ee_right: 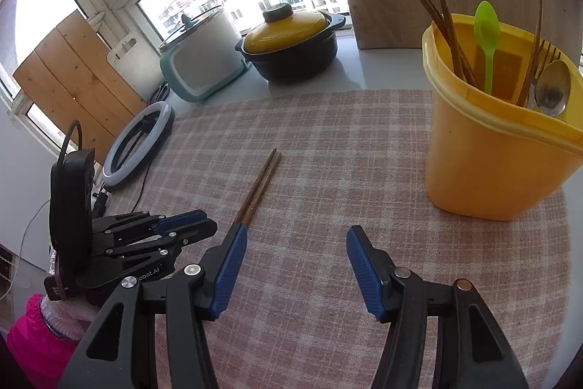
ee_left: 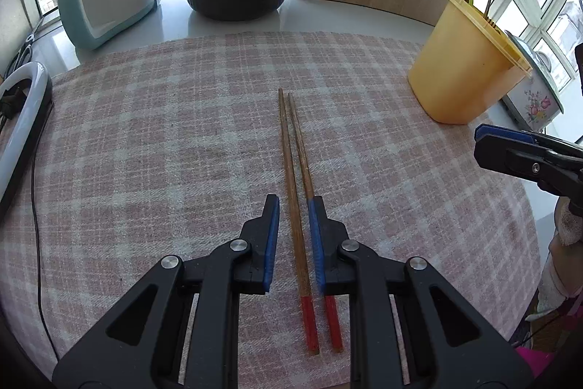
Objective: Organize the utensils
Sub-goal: 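Move both open tools to the last pair of red-tipped chopsticks on the cloth, then close the left tool on one chopstick while the right tool closes on the other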
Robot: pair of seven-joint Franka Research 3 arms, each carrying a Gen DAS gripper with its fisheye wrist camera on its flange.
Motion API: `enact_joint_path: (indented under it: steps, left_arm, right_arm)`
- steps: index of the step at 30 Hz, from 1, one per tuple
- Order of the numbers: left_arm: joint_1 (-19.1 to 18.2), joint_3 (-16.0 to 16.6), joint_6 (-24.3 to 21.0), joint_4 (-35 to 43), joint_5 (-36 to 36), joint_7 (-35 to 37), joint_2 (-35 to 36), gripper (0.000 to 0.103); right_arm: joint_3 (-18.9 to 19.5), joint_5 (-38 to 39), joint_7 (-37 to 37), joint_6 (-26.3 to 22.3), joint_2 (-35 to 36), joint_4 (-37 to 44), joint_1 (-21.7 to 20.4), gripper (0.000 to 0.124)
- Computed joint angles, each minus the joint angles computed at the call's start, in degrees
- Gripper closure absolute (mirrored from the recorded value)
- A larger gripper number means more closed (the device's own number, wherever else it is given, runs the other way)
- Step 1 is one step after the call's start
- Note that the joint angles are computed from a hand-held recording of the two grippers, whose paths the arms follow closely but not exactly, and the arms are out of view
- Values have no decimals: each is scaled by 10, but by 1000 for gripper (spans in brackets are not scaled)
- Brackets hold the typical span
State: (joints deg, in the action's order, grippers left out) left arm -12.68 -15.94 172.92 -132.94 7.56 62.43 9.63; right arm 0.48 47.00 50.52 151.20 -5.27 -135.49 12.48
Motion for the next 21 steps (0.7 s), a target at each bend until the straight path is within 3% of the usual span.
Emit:
enact_joint_path:
  steps: [12,21]
  left_arm:
    - [-22,28,-31,41,65,-32,42,91]
    - [-4,12,-41,60,50,-16,59,91]
  right_arm:
    - [14,-13,38,-23,41,28,5,82]
    - [20,-24,61,-39,69,54,2,88]
